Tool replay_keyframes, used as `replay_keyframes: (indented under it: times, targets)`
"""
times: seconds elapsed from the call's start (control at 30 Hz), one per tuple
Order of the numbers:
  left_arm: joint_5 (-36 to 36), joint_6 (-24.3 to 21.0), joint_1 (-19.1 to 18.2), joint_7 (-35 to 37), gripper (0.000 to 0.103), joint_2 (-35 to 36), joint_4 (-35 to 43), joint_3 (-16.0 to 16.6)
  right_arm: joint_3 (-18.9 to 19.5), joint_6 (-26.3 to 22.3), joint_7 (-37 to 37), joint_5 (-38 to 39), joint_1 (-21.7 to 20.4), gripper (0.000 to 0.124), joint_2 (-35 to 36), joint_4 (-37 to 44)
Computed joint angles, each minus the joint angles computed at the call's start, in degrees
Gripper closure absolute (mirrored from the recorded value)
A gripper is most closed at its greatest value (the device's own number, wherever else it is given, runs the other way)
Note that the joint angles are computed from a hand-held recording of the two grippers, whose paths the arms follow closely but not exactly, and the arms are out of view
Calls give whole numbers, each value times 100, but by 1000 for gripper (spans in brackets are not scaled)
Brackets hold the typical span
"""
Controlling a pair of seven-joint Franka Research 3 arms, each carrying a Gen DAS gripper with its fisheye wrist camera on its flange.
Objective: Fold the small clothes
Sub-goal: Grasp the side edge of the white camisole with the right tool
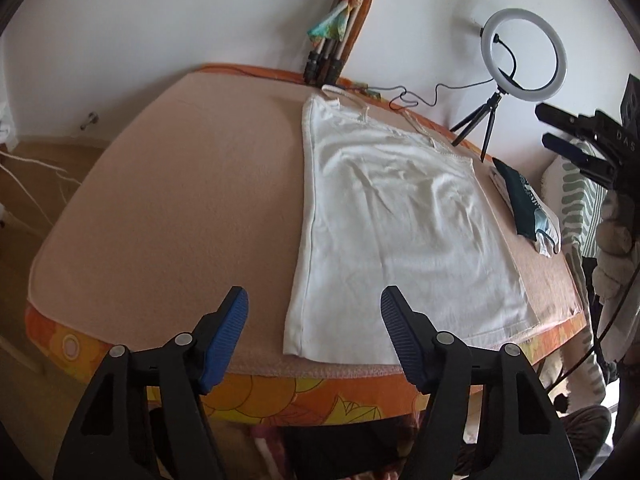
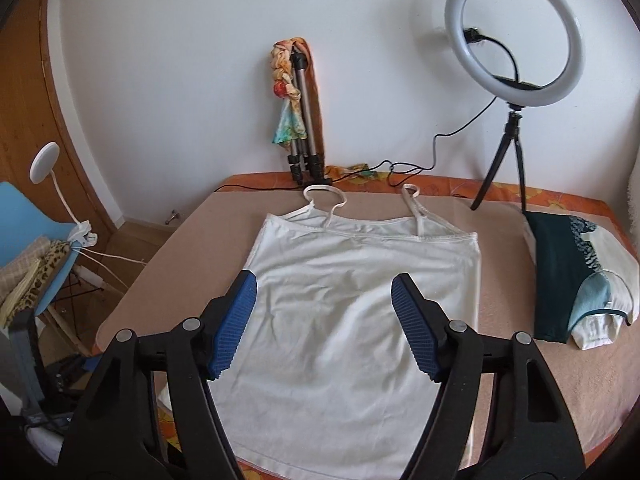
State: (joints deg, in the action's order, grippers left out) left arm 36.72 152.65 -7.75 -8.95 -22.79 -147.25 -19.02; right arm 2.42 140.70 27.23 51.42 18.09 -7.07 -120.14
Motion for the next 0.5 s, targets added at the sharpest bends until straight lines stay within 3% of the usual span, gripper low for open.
replay_keyframes:
  times: [0.07, 0.2, 0.33, 0.4, 0.5]
  targets:
    - [-235, 235, -88, 148, 41, 143, -62, 164, 122, -282, 314, -243, 76, 51, 330, 355]
    - [-340, 96, -95, 319, 43, 226, -77, 168, 387, -232, 818, -707, 247, 51, 907, 880]
    - [-564, 228, -82, 445, 52, 289, -210, 304, 576, -86, 1426, -1378, 454, 51, 1547, 1447]
    - [-672, 376, -73, 506, 58, 335, -267, 356, 629, -48, 1846, -1790, 581, 58, 1947, 1820]
    - [-690, 422, -7, 556, 68, 354, -273, 312, 665, -283, 2446, -2369, 752, 63, 2534, 2480]
